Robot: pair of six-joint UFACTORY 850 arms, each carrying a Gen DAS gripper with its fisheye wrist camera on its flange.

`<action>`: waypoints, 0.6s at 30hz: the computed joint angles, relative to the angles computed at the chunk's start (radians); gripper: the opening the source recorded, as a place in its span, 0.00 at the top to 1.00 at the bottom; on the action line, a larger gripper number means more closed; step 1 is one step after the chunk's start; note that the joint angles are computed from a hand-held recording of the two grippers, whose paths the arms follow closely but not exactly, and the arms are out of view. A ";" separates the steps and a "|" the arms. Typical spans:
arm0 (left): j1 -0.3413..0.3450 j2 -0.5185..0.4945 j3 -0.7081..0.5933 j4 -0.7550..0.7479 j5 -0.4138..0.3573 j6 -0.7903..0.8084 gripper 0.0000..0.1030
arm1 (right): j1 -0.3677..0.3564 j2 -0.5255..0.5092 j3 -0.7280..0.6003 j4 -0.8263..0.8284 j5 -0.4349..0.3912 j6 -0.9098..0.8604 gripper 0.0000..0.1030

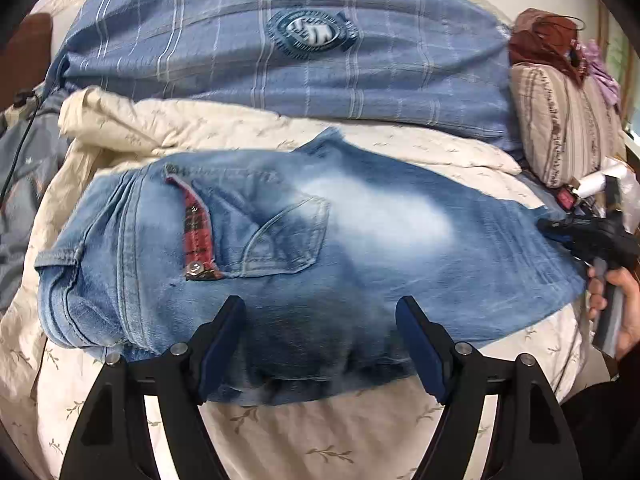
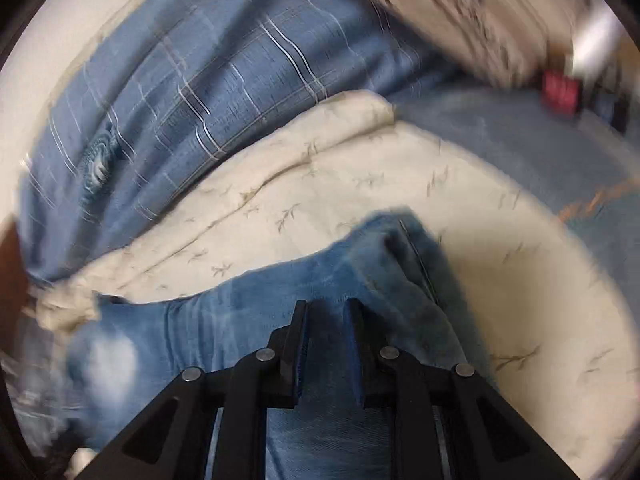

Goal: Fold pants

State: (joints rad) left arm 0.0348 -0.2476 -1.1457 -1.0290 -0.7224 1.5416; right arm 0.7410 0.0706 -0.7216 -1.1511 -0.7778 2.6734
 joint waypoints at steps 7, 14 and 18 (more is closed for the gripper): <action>0.026 0.025 0.011 -0.111 -0.007 0.087 0.24 | 0.132 0.028 -0.029 0.019 -0.213 0.052 0.79; 0.078 -0.044 -0.085 -0.092 0.129 -0.081 0.24 | 0.208 -0.099 -0.170 0.100 -0.221 -0.109 0.79; 0.099 -0.140 -0.185 0.087 0.044 -0.325 0.24 | 0.164 -0.109 -0.146 0.184 -0.074 -0.124 0.78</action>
State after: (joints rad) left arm 0.1340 -0.3876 -1.3304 -0.9422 -0.6788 1.2167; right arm 0.9051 -0.0385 -0.8680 -0.9667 -0.8520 2.5489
